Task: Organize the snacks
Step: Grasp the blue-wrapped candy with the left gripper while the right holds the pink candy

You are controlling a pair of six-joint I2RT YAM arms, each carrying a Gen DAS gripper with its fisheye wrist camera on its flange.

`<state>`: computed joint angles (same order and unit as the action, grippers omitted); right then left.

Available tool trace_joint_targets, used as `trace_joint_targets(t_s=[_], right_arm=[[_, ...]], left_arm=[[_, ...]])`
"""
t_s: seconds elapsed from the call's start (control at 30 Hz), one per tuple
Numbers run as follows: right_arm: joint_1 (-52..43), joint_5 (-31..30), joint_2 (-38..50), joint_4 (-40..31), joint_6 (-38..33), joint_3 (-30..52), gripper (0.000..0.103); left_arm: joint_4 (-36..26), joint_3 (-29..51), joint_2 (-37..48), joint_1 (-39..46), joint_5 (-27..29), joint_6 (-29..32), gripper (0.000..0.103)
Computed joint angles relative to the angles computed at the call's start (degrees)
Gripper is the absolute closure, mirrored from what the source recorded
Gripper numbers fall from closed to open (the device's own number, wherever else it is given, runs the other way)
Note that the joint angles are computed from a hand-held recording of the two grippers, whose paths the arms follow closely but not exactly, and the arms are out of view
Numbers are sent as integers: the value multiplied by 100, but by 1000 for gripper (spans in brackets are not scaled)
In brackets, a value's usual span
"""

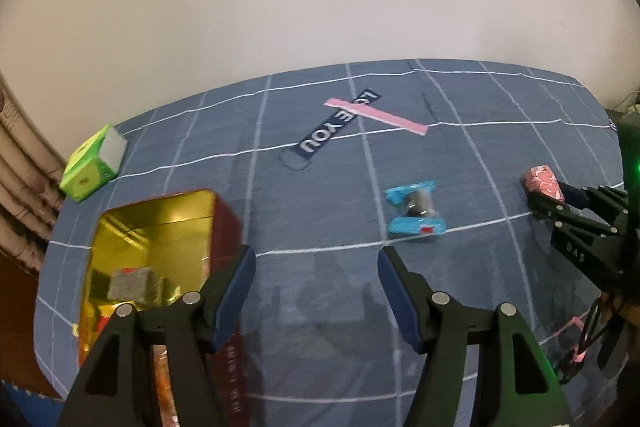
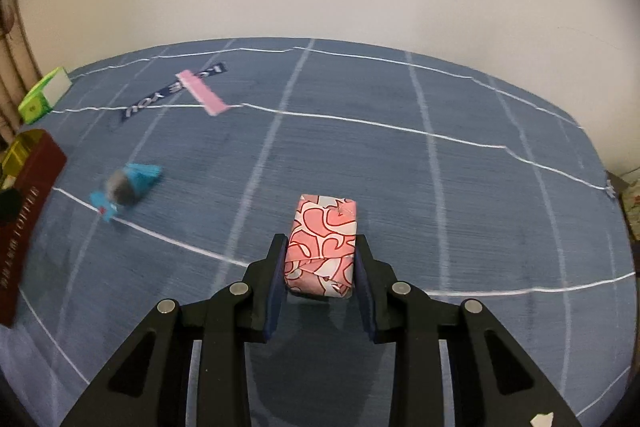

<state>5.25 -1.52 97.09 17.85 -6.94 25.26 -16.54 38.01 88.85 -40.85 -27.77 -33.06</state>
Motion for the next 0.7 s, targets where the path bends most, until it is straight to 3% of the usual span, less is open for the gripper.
trace_joint_targets(t_s=[0.7], right_arm=[[-647, -483, 92, 658, -197, -363, 74]], left_arm=[[461, 811, 1148, -121, 85, 118, 38]])
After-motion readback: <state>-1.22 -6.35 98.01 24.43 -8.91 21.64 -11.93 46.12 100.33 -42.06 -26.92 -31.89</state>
